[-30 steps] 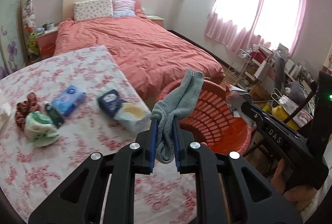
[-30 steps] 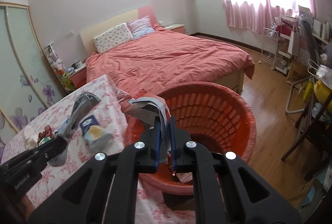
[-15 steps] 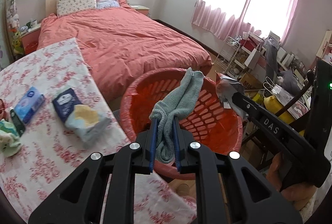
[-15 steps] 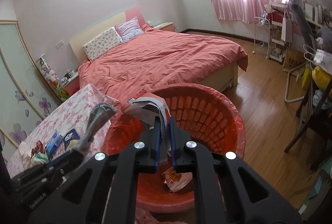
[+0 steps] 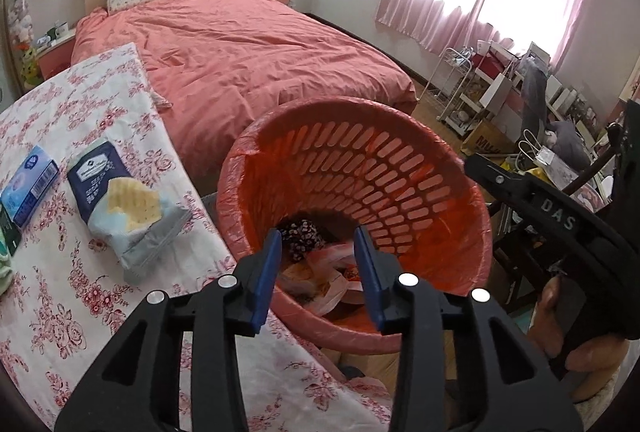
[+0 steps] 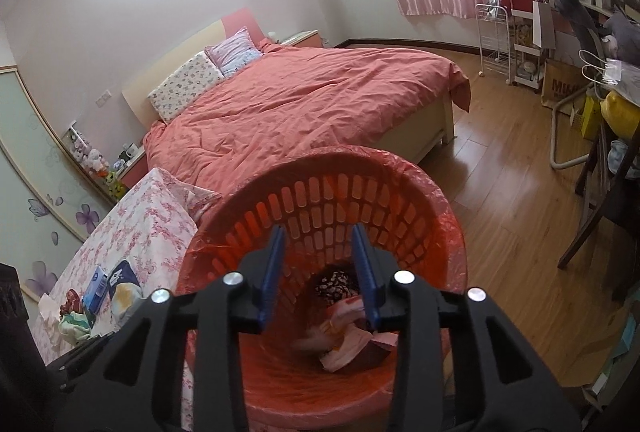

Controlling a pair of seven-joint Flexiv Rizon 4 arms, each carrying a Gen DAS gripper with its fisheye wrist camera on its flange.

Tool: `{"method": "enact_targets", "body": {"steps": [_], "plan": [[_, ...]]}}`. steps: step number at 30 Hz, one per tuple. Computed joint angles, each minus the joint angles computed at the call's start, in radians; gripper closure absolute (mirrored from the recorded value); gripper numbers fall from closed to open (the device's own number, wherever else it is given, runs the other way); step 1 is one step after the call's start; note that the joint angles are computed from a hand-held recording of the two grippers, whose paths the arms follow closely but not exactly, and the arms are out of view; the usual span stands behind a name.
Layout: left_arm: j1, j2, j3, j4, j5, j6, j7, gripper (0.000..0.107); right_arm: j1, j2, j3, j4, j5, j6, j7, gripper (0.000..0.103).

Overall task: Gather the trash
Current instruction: 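Carry both items over the orange basket and open both grippers to drop them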

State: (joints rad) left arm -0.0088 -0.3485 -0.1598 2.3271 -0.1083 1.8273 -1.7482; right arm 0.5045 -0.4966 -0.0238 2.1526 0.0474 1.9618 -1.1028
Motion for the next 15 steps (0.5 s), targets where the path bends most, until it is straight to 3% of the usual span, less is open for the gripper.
{"method": "enact_targets", "body": {"steps": [8, 15], "plan": [[-0.143, 0.034, 0.172, 0.036, -0.059, 0.0, 0.017, 0.059, 0.098, 0.02, -0.071, 0.018, 0.047, -0.009, -0.046, 0.064], [-0.209, 0.064, 0.267, 0.089, -0.122, 0.013, 0.051, 0.058, 0.154, 0.038, -0.09, 0.025, 0.061, -0.025, -0.076, 0.064]]}}
